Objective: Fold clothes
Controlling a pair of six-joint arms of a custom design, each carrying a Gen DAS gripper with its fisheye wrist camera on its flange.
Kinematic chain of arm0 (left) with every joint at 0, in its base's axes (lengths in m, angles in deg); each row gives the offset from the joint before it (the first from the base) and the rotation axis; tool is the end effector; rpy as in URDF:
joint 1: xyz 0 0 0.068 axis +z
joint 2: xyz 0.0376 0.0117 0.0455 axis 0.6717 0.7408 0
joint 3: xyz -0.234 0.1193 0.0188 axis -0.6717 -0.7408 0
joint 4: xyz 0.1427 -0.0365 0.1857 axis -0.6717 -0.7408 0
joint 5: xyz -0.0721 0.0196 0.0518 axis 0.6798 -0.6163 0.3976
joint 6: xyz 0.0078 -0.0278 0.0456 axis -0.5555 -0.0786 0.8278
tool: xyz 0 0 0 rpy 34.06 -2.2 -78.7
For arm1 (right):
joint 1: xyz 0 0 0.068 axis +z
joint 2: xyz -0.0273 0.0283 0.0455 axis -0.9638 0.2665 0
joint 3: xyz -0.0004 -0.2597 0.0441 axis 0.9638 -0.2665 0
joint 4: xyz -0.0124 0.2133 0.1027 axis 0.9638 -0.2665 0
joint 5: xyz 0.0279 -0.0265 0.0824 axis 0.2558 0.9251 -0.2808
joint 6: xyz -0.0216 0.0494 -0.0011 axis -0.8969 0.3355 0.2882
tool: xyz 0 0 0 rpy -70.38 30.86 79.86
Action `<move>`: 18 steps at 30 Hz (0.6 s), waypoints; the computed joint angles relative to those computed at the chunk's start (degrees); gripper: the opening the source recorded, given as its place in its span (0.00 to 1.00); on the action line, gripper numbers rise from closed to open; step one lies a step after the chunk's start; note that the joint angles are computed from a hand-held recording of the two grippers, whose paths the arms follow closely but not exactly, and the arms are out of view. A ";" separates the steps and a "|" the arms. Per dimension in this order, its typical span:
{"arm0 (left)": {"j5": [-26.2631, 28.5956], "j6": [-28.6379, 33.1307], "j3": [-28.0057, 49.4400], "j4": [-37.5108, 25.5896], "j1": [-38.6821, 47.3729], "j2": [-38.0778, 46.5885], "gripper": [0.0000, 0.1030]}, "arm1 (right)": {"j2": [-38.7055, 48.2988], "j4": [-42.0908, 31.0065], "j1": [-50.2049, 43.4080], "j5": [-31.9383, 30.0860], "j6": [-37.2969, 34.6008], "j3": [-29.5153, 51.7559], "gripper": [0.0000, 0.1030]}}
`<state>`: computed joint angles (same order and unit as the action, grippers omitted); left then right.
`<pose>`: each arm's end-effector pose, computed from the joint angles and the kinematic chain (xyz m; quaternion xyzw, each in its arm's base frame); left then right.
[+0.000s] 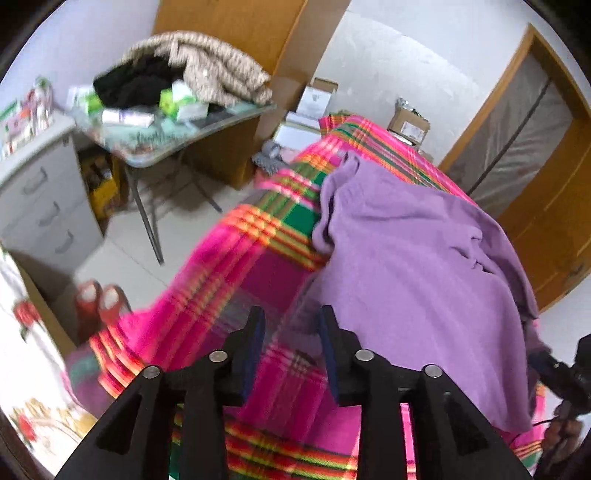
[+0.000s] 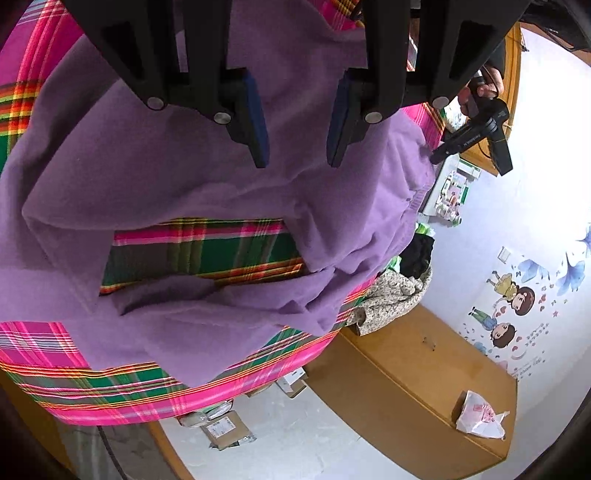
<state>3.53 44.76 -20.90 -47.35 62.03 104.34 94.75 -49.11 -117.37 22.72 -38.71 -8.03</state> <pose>0.2235 0.0622 0.0506 -0.0661 0.9332 -0.1848 0.3011 0.1357 -0.0889 0.0445 0.1098 0.8965 0.3000 0.3069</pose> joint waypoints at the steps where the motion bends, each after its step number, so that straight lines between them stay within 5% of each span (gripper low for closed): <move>1: 0.06 -0.77 -0.79 1.46 -0.51 0.00 0.40 | -0.28 -0.12 -0.03 0.00 -0.05 -0.16 0.32; 7: -0.91 -4.00 -3.15 5.73 -4.18 -0.60 0.38 | -1.93 -1.52 -1.06 -0.13 -0.74 -0.59 0.32; 8: -0.99 -4.82 -3.43 6.46 -4.15 -0.66 0.26 | -2.08 -1.77 -1.28 -0.14 -0.85 -0.57 0.32; 12: -2.56 -6.45 -4.72 7.40 -3.31 -2.91 0.12 | -2.95 -2.58 -1.73 -0.19 -1.18 -0.64 0.32; 18: -5.35 -4.49 -6.15 2.87 1.71 -11.78 0.09 | -3.98 -3.18 -1.41 -0.32 -1.01 -0.53 0.32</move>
